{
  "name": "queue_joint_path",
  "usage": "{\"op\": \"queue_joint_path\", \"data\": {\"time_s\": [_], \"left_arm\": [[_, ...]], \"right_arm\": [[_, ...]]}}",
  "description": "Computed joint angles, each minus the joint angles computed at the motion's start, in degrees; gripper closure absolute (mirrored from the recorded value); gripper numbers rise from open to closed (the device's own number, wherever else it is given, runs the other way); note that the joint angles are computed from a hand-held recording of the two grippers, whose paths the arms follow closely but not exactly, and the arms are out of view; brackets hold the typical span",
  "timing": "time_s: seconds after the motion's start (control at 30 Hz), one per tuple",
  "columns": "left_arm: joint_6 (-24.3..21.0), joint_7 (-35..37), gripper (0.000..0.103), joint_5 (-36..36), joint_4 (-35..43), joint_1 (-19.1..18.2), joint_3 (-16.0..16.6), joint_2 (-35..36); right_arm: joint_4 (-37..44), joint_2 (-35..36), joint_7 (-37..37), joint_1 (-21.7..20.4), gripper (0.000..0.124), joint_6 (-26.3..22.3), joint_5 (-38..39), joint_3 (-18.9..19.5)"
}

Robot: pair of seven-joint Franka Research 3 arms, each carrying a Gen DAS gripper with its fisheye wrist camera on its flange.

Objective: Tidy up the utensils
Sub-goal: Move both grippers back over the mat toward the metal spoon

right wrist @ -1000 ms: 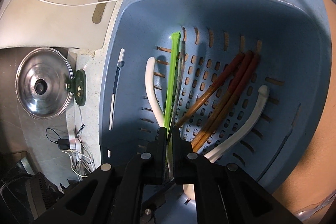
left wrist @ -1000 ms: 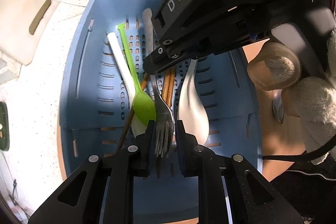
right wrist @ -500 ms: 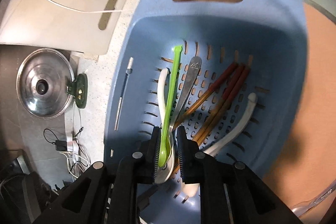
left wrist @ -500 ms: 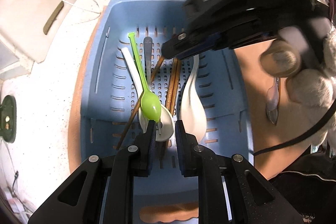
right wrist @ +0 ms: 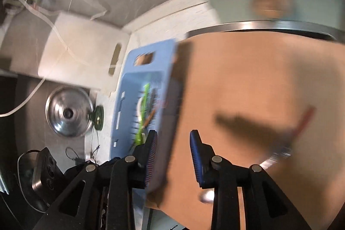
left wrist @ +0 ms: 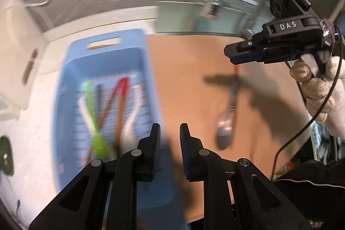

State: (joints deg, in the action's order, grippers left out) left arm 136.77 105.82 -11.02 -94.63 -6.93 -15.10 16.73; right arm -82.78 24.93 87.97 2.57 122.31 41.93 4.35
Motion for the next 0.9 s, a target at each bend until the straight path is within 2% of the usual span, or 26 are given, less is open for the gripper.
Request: {"op": "queue_joint_path", "data": {"time_s": [0.07,0.2,0.3,0.33,0.57,0.9], "left_arm": [[-0.6,1.2,0.086,-0.1,1.1,-0.7,-0.9,1.5],[-3.7,1.5,0.085,1.7,5.2,-3.1,-1.9,5.4],[-6.2,0.6,0.071,4.0,8.4,-5.2,-2.0,8.5],[-6.8,0.3,0.071,4.5,9.6,-5.6,-2.1,9.6],[-10.8,-2.0,0.070,5.6,16.8,-7.2,-2.4,15.9],[-10.7,-2.7,0.070,6.9,18.2,-8.6,-2.5,17.7]], "right_arm": [[-5.7,-3.7,-1.4,-0.9,0.093,1.6,0.5,-0.8],[-12.5,-7.6,-3.2,-2.3,0.092,1.7,3.1,-1.9],[-15.1,-8.8,-4.1,-2.8,0.092,1.6,5.5,-2.4],[-15.8,-9.0,-4.4,-2.9,0.092,1.6,6.5,-2.4],[-16.5,-7.8,-3.7,-2.5,0.092,0.9,9.2,-2.5],[-18.3,-8.3,-3.0,-3.2,0.092,0.9,8.8,-3.2]]}}
